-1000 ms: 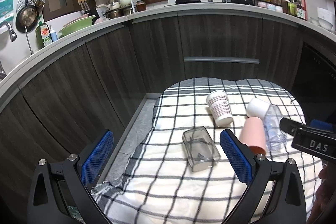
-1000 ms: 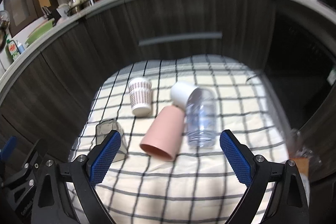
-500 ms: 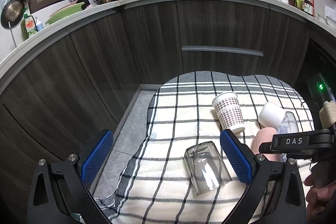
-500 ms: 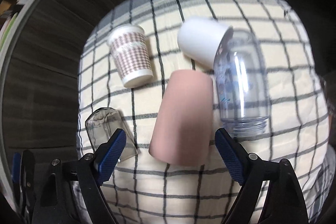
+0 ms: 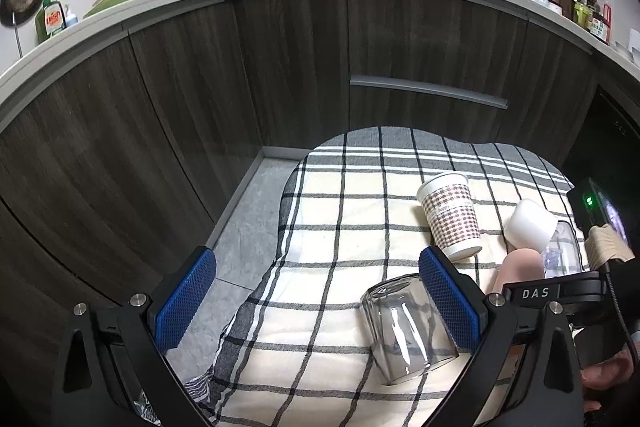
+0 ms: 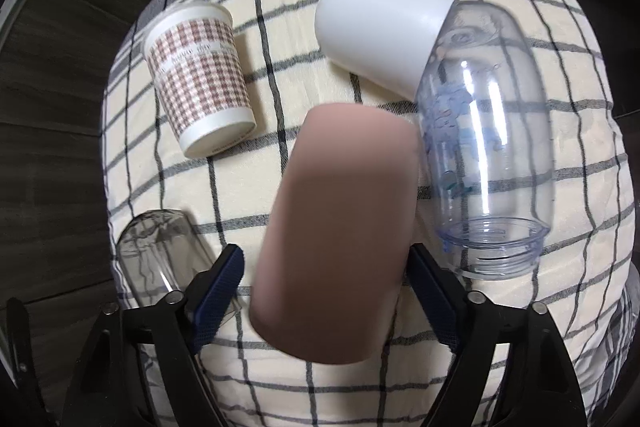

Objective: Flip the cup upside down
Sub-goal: 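Move the right gripper to the pink cup lying on its side and grasp it, then lift the pink cup with the right gripper toward the left gripper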

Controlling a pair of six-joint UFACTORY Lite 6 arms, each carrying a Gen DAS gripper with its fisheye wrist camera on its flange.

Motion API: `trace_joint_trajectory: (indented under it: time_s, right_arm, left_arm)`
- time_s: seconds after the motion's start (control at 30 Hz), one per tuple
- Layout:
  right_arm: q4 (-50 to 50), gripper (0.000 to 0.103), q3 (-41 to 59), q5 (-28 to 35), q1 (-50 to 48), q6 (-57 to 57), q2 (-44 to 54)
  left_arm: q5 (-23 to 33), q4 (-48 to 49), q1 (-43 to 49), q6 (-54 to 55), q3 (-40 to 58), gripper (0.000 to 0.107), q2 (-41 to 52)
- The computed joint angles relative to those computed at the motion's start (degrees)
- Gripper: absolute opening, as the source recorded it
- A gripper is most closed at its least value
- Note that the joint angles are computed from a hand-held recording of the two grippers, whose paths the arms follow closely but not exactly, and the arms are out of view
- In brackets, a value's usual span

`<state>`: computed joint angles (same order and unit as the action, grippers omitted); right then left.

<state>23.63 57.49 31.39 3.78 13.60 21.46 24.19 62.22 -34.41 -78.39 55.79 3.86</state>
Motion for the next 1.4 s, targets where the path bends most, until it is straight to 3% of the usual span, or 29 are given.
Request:
trace_joint_trajectory:
  time_s: [0.23,0.43,0.97,1.17,1.4]
  right_arm:
    - [4.4,0.075,0.3,-2.6,0.2,-3.5,3.0]
    - [6.3,0.074,-1.9,-2.6,1.8,-5.1,-0.5]
    - [17.1,0.073,-23.3,-4.7,19.8,-3.4,-21.4]
    - [17.3,0.073,-27.1,-8.5,27.3,1.7,-23.3]
    - [17.4,0.073,-27.7,-11.8,31.5,3.4,-21.1]
  left_arm:
    - [-1.3,1.0,0.8,-1.0,-1.5,0.103,-0.4]
    - [-0.6,-1.0,0.8,0.6,-4.7,0.103,-4.4]
    - [12.0,-15.2,-3.6,13.8,-24.7,0.103,-35.0]
    - [16.3,-18.5,-5.2,16.6,-29.2,0.103,-42.9]
    - [17.1,-20.8,-5.0,18.2,-31.1,0.103,-45.5]
